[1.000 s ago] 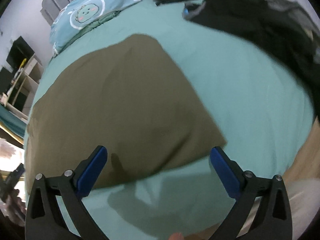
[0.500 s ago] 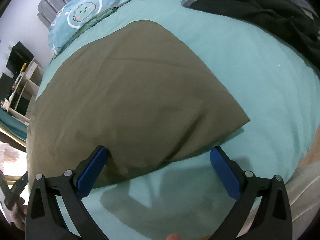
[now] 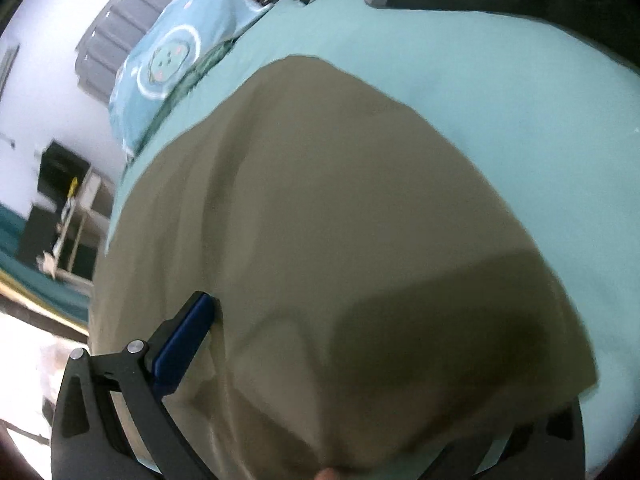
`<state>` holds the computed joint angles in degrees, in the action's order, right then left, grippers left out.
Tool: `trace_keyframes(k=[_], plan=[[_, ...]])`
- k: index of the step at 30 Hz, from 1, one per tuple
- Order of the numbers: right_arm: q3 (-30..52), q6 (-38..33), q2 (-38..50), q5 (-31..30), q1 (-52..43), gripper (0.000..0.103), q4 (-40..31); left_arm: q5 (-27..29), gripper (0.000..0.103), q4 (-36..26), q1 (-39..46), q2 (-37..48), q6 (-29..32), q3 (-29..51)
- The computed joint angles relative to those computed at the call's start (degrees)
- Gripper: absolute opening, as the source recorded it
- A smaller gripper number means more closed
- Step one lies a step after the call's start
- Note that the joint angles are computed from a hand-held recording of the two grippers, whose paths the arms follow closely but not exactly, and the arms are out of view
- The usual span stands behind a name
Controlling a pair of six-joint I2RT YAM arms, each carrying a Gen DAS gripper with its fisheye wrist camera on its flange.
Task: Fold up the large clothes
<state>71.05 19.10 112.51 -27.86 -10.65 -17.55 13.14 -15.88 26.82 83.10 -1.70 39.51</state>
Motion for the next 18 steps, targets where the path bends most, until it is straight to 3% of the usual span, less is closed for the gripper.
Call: trace_keyframes(k=[5,6,7,10,13,18], plan=[[4.7,2.54,3.56,-2.47,1.47,0.101,1.81,0.32,0.067,0.01,-0.31,2.07,-1.63,2.3],[5.7,3.59,4.33,-4.28,1.67,0.088,2.48,0.52,0.067,-0.02,-0.3,2.29,-1.8,2.65],[6.83,3.99,5.07,-5.36,1.94,0.064,2.42,0.73,0.067,0.01,-0.33,2.49,-2.01,2.97],[9.66,2.32,5.03,-1.96,4.05,0.031,0.03,1.44,0.067,-0.41,-0.37,3.05,-2.4,4.11],[9.4,0.1,0.9,3.03,6.56,0.021,0.34,2.29,0.067,-0.93,-0.05,3.15,-2.33,4.98],[15.44,-3.28,-4.11,11.66,13.51,0.015,-3.6,3.77,0.067,-2.13,1.01,2.37,-1.17,6.13]])
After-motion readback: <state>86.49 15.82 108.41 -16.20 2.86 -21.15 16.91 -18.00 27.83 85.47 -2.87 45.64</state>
